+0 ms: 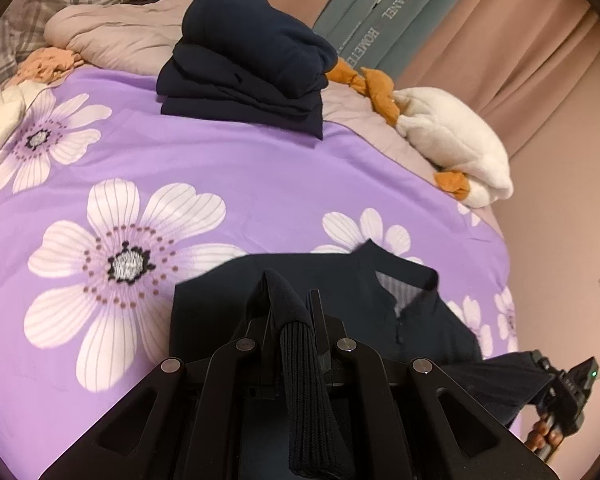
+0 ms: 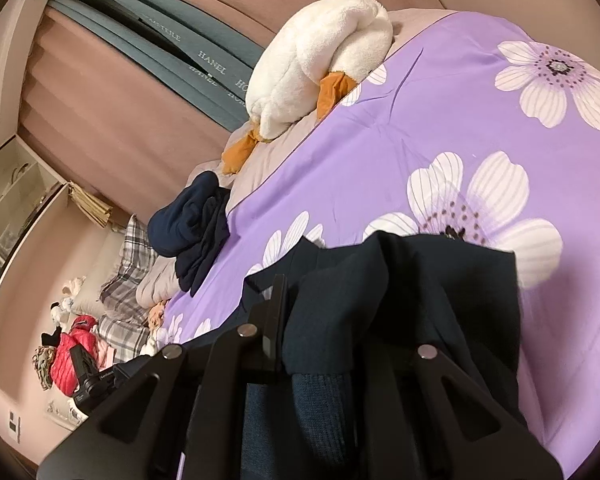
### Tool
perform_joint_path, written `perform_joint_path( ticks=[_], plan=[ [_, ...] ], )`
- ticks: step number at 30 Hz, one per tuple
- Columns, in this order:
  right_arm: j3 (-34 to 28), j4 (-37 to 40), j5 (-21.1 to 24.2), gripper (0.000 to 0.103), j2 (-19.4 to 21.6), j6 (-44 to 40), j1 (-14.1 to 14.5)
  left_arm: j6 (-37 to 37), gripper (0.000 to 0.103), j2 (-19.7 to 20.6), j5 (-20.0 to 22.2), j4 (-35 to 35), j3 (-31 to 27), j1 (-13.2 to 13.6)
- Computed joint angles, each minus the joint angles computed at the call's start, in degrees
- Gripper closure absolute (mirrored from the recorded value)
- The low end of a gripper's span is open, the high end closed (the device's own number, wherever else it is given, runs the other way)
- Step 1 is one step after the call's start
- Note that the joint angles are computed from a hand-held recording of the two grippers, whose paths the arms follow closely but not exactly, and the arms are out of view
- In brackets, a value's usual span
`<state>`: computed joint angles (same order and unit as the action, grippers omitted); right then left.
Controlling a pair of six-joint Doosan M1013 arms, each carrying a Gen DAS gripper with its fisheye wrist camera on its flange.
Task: Fold large clothes
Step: 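Lower the hem near the collar and open both grippers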
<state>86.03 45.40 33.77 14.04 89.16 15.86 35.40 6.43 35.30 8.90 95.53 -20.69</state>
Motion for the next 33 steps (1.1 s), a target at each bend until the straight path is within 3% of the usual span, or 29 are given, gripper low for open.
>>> perform_joint_path(
  ticks=[19, 24, 33],
  plan=[
    [-5.4, -5.2, 1.7, 0.091, 6.3, 9.0, -0.3, 7.0, 0.097, 8.1, 7.1, -5.9, -7.7, 3.2],
    [-7.0, -7.0, 4.7, 0.091, 8.1, 12.1, -0.5, 8.6, 0.097, 10.4, 10.1, -8.4, -9.2, 4.1],
    [-8.5, -7.8, 6.5, 0.090, 10.2, 13.8, -0.9, 9.3, 0.096, 12.6, 11.9, -9.5, -10.8, 4.7]
  ],
)
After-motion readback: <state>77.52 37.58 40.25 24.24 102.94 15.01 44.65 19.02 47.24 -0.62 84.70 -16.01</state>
